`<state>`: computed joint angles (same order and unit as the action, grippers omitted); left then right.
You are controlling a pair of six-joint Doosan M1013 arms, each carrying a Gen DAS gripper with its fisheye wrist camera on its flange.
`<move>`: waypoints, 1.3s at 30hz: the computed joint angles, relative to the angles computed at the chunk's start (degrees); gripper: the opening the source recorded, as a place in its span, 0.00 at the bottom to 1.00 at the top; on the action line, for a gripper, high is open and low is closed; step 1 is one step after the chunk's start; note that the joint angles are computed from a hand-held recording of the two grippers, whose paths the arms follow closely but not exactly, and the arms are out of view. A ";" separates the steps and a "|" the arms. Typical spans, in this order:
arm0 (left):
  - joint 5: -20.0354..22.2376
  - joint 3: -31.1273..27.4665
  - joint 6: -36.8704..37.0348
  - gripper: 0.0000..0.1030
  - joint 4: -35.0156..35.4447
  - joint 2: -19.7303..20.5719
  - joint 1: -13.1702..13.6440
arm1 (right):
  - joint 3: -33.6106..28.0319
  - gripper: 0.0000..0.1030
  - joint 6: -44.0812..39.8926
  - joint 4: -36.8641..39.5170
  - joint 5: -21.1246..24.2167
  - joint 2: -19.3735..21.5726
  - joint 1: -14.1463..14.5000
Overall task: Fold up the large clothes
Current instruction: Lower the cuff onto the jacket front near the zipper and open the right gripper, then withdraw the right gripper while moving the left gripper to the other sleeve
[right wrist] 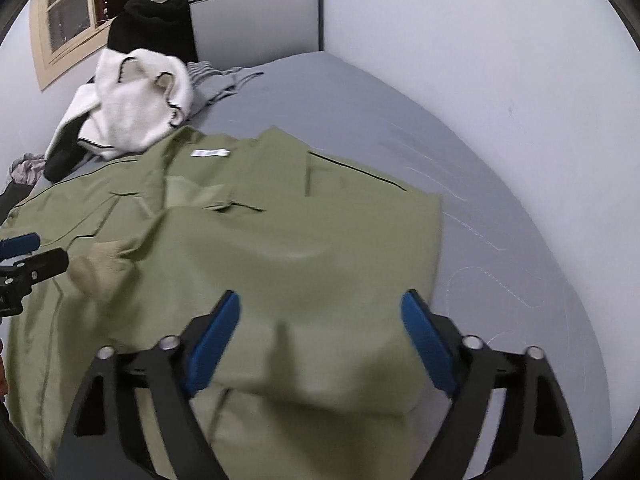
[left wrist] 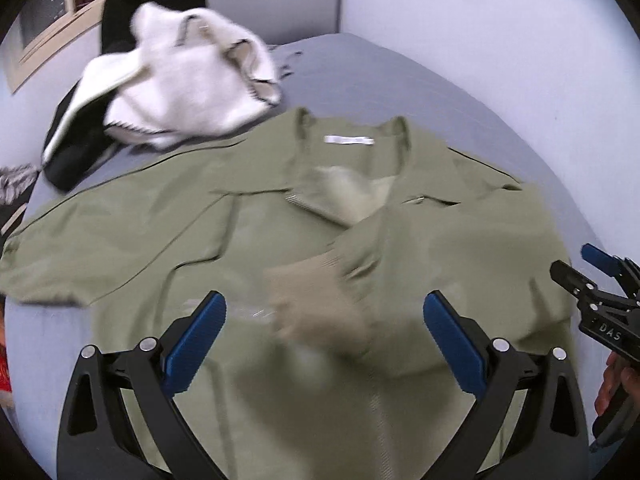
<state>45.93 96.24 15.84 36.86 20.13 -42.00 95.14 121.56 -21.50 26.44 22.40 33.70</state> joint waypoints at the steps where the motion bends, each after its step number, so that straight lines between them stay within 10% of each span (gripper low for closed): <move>1: -0.08 -1.05 1.02 0.94 -0.47 0.93 0.04 | -0.02 0.70 -0.49 0.25 -0.24 0.23 -0.45; 13: 0.64 -6.07 7.93 0.95 -8.06 8.90 0.95 | -3.00 0.63 -8.13 4.44 -0.72 5.48 -3.33; 20: -2.70 -3.89 5.02 0.95 -4.26 8.83 0.81 | -3.51 0.79 -4.88 1.41 0.08 7.85 -3.30; 39: -4.19 -3.36 3.94 0.94 -3.89 8.49 1.07 | -2.52 0.81 0.23 -2.35 -0.05 6.56 -2.77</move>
<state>41.74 92.88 19.78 32.97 28.62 -40.93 92.62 121.79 -23.85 26.40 28.95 30.93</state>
